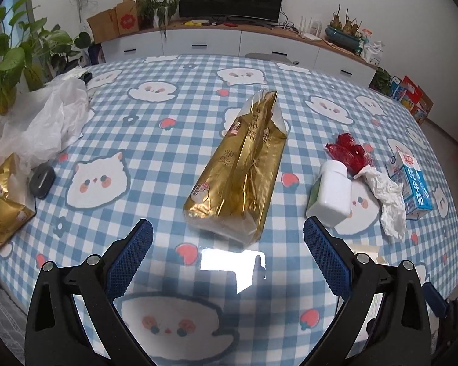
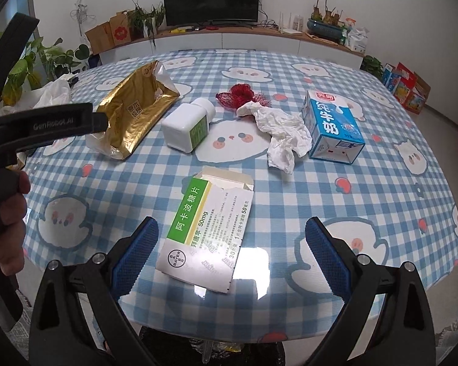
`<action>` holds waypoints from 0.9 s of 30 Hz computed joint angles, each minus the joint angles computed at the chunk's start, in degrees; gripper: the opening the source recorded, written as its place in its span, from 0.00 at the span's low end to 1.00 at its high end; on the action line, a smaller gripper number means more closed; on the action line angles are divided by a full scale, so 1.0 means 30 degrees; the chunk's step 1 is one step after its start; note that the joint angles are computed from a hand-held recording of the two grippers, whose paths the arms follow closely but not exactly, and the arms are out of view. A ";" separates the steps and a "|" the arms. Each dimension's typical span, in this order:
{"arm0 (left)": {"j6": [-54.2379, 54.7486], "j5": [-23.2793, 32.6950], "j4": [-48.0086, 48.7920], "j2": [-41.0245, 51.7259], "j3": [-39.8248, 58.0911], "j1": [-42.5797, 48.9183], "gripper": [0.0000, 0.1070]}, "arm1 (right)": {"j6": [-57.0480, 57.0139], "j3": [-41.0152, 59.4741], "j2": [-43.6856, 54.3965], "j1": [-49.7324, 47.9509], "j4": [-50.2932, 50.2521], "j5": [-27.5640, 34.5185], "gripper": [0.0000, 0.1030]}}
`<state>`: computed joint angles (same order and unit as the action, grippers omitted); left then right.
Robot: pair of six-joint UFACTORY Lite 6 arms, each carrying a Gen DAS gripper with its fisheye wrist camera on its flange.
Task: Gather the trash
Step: 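Grasp the gold snack bag with the left tool while the right tool grasps the white-green medicine box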
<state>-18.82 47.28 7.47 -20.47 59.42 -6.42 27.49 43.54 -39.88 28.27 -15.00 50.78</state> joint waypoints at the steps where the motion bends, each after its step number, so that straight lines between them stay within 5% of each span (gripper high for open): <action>1: -0.0086 -0.0188 0.0193 0.0500 0.0329 -0.0111 0.91 | -0.0051 0.0006 0.0232 -0.0048 0.0101 -0.0155 0.90; 15: -0.0497 -0.2007 0.1233 0.5885 0.3195 0.0086 0.81 | 0.0671 -0.0761 0.1767 -0.0112 0.0771 -0.1055 0.87; 21: 0.0034 -0.2305 0.1124 0.6749 0.3327 0.0618 0.65 | 0.1881 -0.0824 0.2430 0.0731 0.0313 -0.1276 0.77; 27: 0.1029 -0.2195 -0.0102 0.7170 0.3422 0.0840 0.37 | 0.1988 -0.0779 0.2595 0.0982 0.0413 -0.1249 0.68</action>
